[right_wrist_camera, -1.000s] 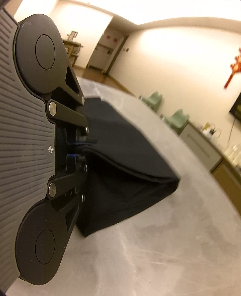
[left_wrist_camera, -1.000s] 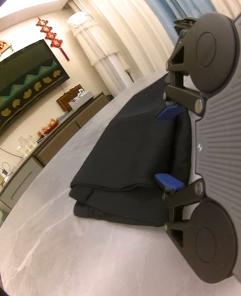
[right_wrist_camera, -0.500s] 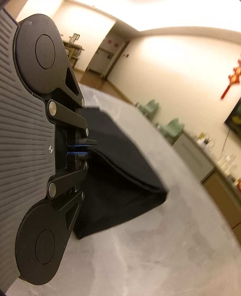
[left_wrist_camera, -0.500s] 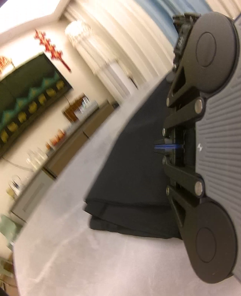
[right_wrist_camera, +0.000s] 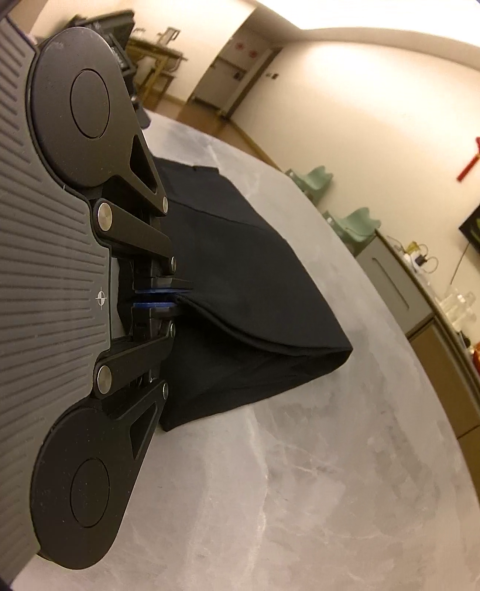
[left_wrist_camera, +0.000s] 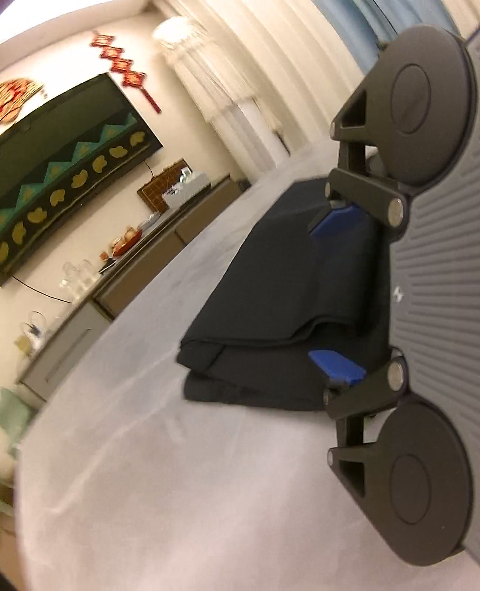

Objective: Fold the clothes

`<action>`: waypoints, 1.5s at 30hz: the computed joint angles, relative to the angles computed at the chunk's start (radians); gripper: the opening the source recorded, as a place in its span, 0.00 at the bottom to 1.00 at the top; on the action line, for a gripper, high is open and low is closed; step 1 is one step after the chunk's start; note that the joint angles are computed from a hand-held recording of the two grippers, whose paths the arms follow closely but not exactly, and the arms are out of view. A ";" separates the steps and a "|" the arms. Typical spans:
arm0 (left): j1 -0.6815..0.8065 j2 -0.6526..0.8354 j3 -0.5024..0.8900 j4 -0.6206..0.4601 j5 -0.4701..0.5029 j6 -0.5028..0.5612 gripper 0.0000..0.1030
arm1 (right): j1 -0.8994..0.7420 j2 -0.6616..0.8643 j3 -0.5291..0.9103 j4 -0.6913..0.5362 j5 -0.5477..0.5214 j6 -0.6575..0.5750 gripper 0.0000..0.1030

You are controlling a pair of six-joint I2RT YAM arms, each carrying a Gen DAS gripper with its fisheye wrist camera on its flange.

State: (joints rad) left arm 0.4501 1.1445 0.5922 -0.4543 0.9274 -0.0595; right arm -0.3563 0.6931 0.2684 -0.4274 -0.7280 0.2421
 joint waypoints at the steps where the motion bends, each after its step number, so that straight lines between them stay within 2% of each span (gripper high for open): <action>1: 0.000 0.029 0.009 -0.010 0.020 0.002 0.67 | 0.004 0.010 -0.001 0.010 0.002 0.004 0.03; 4: -0.028 0.074 0.016 -0.030 0.027 0.026 0.70 | -0.016 0.029 -0.007 0.006 -0.021 0.003 0.05; 6: -0.062 0.060 -0.004 0.004 0.000 -0.004 0.70 | -0.036 0.045 -0.010 0.006 -0.041 0.002 0.07; 7: -0.080 0.047 -0.019 0.039 -0.014 -0.027 0.66 | -0.042 0.058 -0.012 0.015 -0.048 0.004 0.08; 8: -0.106 0.036 -0.026 0.073 -0.043 -0.040 0.57 | -0.047 0.070 -0.014 0.024 -0.055 0.005 0.09; 9: -0.134 0.026 -0.031 0.105 -0.073 -0.050 0.16 | -0.045 0.084 -0.017 0.038 -0.056 0.009 0.09; 10: -0.161 0.019 -0.035 0.134 -0.103 -0.058 0.05 | -0.038 0.090 -0.020 0.052 -0.050 0.013 0.08; 11: -0.170 -0.020 -0.043 0.141 -0.114 -0.064 0.05 | -0.026 0.089 -0.023 0.062 -0.038 0.018 0.07; 13: -0.134 -0.119 -0.036 0.032 -0.049 0.001 0.04 | -0.024 0.046 -0.022 0.057 -0.016 0.018 0.02; 16: -0.139 -0.128 -0.024 -0.113 -0.073 0.125 0.04 | -0.032 -0.011 0.006 -0.011 0.023 -0.046 0.01; 20: -0.230 -0.069 -0.036 -0.095 -0.184 0.131 0.06 | 0.095 -0.028 -0.007 0.002 0.169 -0.039 0.01; 23: -0.220 -0.081 -0.008 -0.158 -0.203 0.191 0.12 | 0.198 -0.064 0.004 -0.018 0.301 -0.032 0.03; 24: -0.207 -0.112 0.005 -0.190 -0.214 0.231 0.16 | 0.228 -0.078 0.017 -0.040 0.350 -0.035 0.06; 25: -0.192 -0.142 0.020 -0.220 -0.223 0.273 0.18 | 0.250 -0.106 0.037 -0.072 0.410 -0.042 0.14; 26: -0.161 -0.198 0.028 -0.236 -0.227 0.298 0.19 | 0.270 -0.133 0.058 -0.103 0.473 -0.051 0.19; 27: -0.103 -0.242 0.047 -0.252 -0.200 0.327 0.25 | 0.291 -0.155 0.080 -0.131 0.536 -0.060 0.26; 28: -0.056 -0.266 0.059 -0.255 -0.173 0.339 0.30 | 0.307 -0.205 0.099 -0.153 0.600 -0.085 0.28; 30: -0.052 -0.245 0.105 -0.194 -0.169 0.271 0.32 | 0.301 -0.246 0.140 -0.151 0.632 -0.159 0.28; 32: -0.167 -0.127 0.174 -0.108 -0.206 0.200 0.32 | 0.329 -0.145 0.170 -0.061 0.612 -0.221 0.28; 33: -0.239 -0.053 0.203 -0.069 -0.241 0.181 0.35 | 0.359 -0.066 0.186 -0.001 0.609 -0.254 0.28; 35: -0.379 0.112 0.249 0.008 -0.392 0.136 0.35 | 0.444 0.114 0.200 0.140 0.638 -0.338 0.27; 38: -0.484 0.309 0.283 0.107 -0.553 0.103 0.31 | 0.456 0.342 0.212 0.276 0.583 -0.416 0.19; 39: -0.483 0.302 0.248 0.171 -0.564 0.083 0.29 | 0.442 0.378 0.196 0.316 0.571 -0.434 0.17; 41: -0.503 0.303 0.264 0.150 -0.591 0.065 0.28 | 0.413 0.447 0.161 0.406 0.551 -0.469 0.19; 43: -0.532 0.273 0.244 0.157 -0.643 0.066 0.26 | 0.366 0.462 0.177 0.383 0.519 -0.450 0.20; 45: -0.542 0.142 0.175 0.140 -0.579 0.090 0.26 | 0.360 0.428 0.206 0.319 0.548 -0.434 0.20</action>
